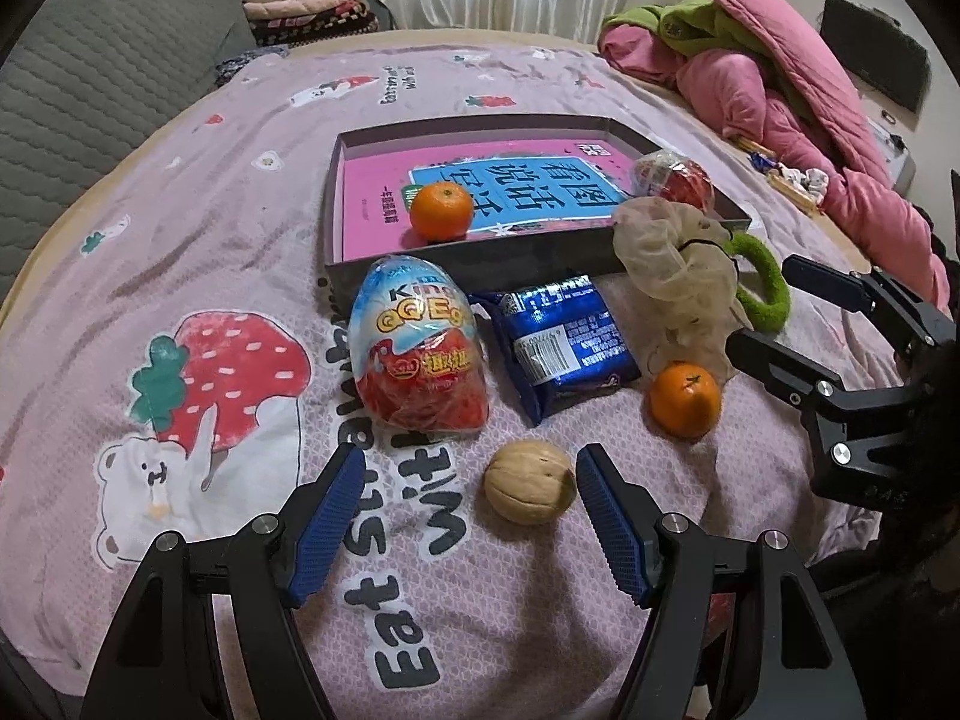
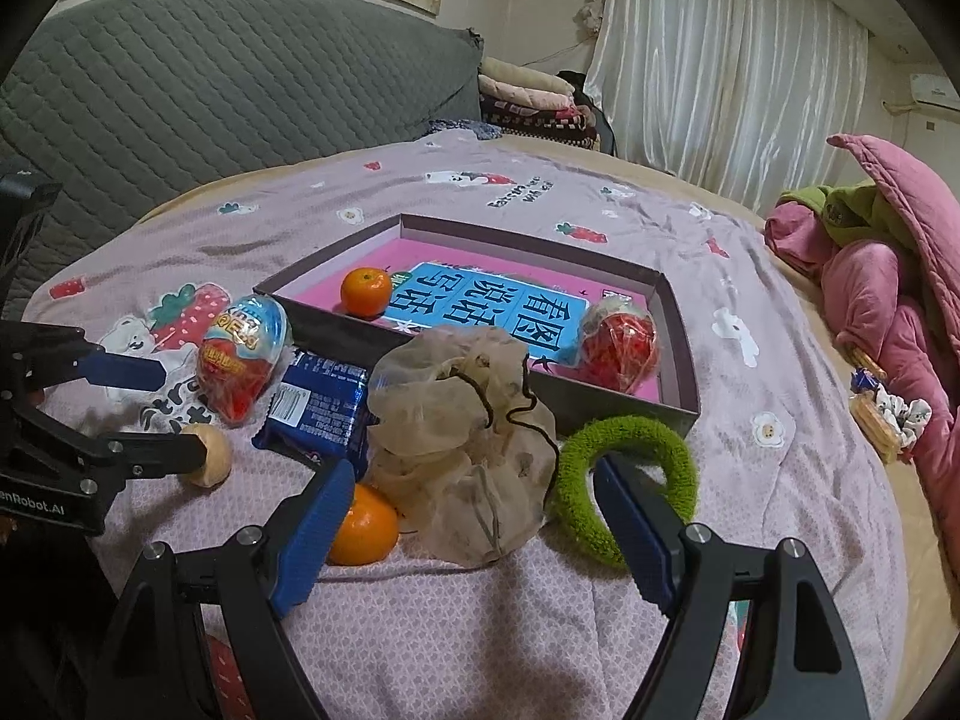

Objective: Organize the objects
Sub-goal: 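Move the left tool to the blue Kinder egg while the right tool approaches the beige mesh bag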

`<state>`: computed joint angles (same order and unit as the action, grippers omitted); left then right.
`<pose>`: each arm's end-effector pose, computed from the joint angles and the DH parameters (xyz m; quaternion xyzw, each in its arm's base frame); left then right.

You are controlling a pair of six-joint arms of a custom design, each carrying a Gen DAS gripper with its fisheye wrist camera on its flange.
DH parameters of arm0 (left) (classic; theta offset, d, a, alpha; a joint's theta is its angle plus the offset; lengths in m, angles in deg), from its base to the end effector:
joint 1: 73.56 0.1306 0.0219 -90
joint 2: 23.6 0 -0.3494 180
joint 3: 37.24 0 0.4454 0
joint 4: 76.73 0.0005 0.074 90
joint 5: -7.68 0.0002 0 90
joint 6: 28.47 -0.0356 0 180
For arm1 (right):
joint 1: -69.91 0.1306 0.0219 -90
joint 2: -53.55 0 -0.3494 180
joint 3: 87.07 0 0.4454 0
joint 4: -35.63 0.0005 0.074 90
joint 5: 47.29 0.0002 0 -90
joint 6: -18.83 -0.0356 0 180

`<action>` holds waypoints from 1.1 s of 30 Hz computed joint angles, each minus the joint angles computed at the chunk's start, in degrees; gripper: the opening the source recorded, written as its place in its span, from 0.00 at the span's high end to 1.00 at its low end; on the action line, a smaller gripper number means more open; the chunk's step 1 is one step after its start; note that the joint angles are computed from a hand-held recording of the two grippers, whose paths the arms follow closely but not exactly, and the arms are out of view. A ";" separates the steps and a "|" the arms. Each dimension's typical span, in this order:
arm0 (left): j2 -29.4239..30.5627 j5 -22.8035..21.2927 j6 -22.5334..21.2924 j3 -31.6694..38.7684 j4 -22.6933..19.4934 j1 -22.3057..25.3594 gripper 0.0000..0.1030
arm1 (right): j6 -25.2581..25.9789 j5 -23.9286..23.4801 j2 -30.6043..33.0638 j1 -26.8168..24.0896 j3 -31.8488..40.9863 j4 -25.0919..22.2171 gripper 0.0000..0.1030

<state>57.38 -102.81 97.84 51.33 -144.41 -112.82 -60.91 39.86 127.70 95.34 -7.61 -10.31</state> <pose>0.3653 -0.2831 0.4414 -0.0214 0.9516 -0.0198 0.3060 0.4085 0.1957 0.4364 -0.2882 0.8615 0.0775 0.4109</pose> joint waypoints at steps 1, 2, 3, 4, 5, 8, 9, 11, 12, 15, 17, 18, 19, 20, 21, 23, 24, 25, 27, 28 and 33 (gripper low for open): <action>0.09 -0.23 0.10 0.07 -0.02 0.14 0.28 | -0.05 0.22 0.10 0.14 0.09 0.07 0.21; 0.18 -0.34 0.25 0.15 0.00 0.28 0.28 | -0.07 0.34 0.22 0.20 0.16 0.11 0.21; 0.35 -0.36 0.28 0.31 0.00 0.42 0.28 | -0.17 0.43 0.35 0.30 0.25 0.12 0.21; 0.34 -0.42 0.33 0.33 -0.07 0.60 0.28 | -0.31 0.55 0.54 0.43 0.40 0.09 0.21; 0.55 -0.50 0.50 0.50 -0.10 0.74 0.28 | -0.40 0.65 0.72 0.53 0.55 0.02 0.21; 0.84 -0.60 0.55 0.76 -0.05 1.10 0.28 | -0.67 1.02 1.36 0.92 1.01 -0.17 0.21; 0.97 -0.73 0.60 0.89 -0.09 1.20 0.28 | -0.69 1.15 1.57 1.05 1.15 -0.28 0.21; 1.20 -1.31 0.73 1.14 -0.16 1.33 0.28 | -0.78 1.97 2.01 1.33 1.35 -0.21 0.21; 1.34 -1.68 0.67 1.30 -0.22 1.41 0.28 | -0.77 2.46 2.23 1.43 1.45 -0.17 0.21; 1.47 -1.42 0.89 1.49 -0.05 1.90 0.28 | -1.11 3.45 2.87 1.49 1.86 0.03 0.21; 1.64 -1.38 0.87 1.65 0.10 2.19 0.28 | -1.55 3.67 3.38 1.46 2.22 -0.09 0.21; 1.71 -1.38 1.01 1.69 0.09 2.31 0.28 | -1.58 3.89 3.55 1.44 2.32 -0.07 0.21; 1.87 -1.30 1.11 1.80 0.15 2.42 0.28 | -1.54 4.29 3.87 1.49 2.54 -0.17 0.21; 2.03 -1.22 1.29 1.90 0.18 2.65 0.28 | -1.48 4.71 4.08 1.58 2.62 -0.04 0.21; 2.23 -1.32 1.46 2.03 0.12 2.73 0.28 | -1.44 5.12 4.25 1.68 2.68 0.01 0.21; 2.47 -1.43 1.89 2.13 0.13 3.04 0.28 | -1.33 5.89 4.78 1.86 3.00 -0.04 0.21; 2.59 -1.34 2.11 2.20 0.12 3.25 0.28 | -1.34 6.26 5.09 1.93 3.22 -0.11 0.21; 2.61 -1.35 2.27 2.19 0.13 3.33 0.28 | -1.27 6.39 5.43 2.00 3.49 -0.21 0.21; 2.91 -1.44 2.48 2.42 0.11 3.64 0.28 | -1.33 7.10 6.06 2.18 3.97 -0.22 0.21; 3.06 -1.50 2.53 2.52 0.12 3.75 0.28 | -1.29 7.33 6.39 2.30 4.24 -0.34 0.21; 3.93 -2.10 2.99 3.14 -0.12 4.28 0.28 | -1.48 8.54 7.85 2.96 5.46 -1.00 0.21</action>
